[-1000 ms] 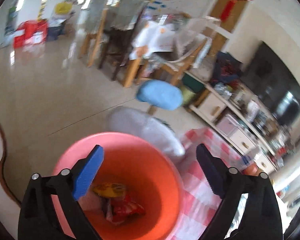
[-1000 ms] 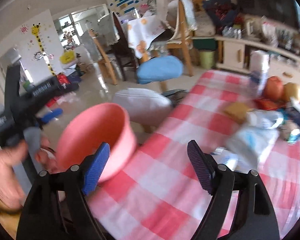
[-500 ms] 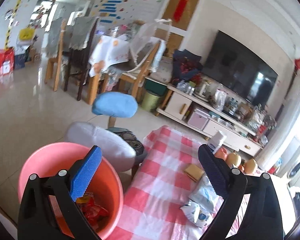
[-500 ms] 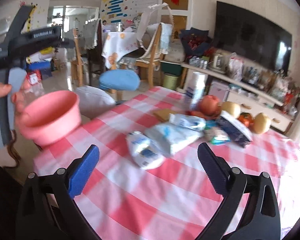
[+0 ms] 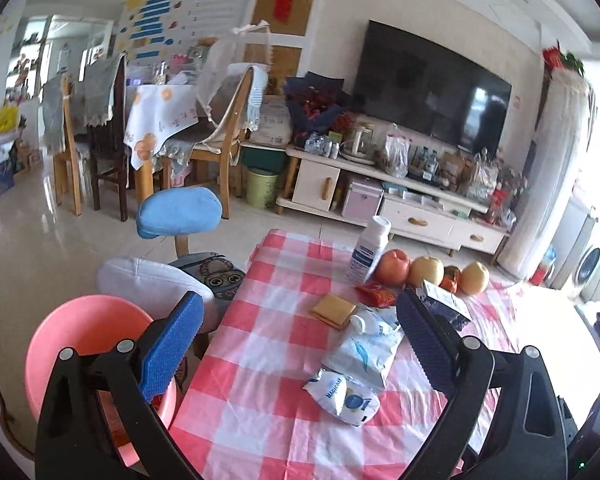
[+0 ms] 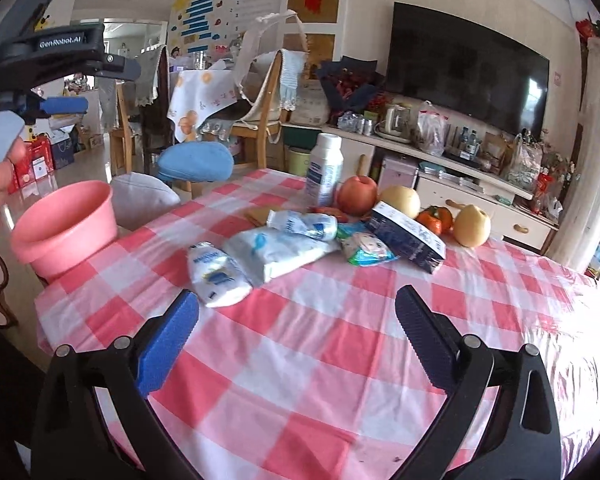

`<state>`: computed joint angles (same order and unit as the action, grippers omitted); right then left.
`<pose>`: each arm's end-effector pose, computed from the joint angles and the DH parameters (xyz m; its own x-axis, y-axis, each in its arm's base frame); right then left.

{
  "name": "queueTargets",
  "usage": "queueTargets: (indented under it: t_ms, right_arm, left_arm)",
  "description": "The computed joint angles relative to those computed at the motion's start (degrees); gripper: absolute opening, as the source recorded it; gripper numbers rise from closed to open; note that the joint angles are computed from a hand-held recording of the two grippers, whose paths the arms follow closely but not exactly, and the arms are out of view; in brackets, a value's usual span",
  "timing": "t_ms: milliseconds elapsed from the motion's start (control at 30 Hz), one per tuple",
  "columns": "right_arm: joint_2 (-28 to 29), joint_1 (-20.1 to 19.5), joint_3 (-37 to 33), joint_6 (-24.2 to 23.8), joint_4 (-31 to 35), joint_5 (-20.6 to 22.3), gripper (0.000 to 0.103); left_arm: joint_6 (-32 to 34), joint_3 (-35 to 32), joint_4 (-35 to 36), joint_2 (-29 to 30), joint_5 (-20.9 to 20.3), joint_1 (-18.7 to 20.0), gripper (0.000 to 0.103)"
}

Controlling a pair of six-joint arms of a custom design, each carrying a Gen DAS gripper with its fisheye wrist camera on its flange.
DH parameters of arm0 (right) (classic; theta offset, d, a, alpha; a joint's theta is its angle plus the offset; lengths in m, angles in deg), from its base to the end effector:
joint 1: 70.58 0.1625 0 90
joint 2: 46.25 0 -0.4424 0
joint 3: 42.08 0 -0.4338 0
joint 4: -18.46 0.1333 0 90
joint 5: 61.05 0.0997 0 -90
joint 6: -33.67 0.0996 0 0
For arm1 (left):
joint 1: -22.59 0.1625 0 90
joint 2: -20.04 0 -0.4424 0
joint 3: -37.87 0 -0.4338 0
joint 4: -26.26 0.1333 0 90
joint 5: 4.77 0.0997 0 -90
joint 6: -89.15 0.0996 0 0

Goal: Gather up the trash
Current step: 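Withdraw both open tools from the bucket back over the table, then move both open tools toward the items on the table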

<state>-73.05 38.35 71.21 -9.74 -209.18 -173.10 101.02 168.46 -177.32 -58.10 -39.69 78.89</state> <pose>0.2711 -0.4947 -0.0513 -0.5660 -0.4253 0.7063 -0.8155 0.4145 -0.4039 -0.0727 -0.4965 0.3113 -0.8008 -0.1912 -0.5676 0.4421 0.4506 -0.7756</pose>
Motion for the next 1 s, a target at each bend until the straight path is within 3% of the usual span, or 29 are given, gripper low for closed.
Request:
queueTargets:
  t_ms: [667,1000]
  right_arm:
    - [-3.01,-4.58,1.85,-2.97,-8.42,-1.59,0.099]
    - [-6.13,-7.05,2.84,-0.09,-8.76,-1.14,0.099]
  left_arm:
    - [-2.24,-1.99,3.47,8.92,2.98,-5.26,0.096]
    - [-2.50,-4.14,4.85,13.51,3.66,-6.81,0.096]
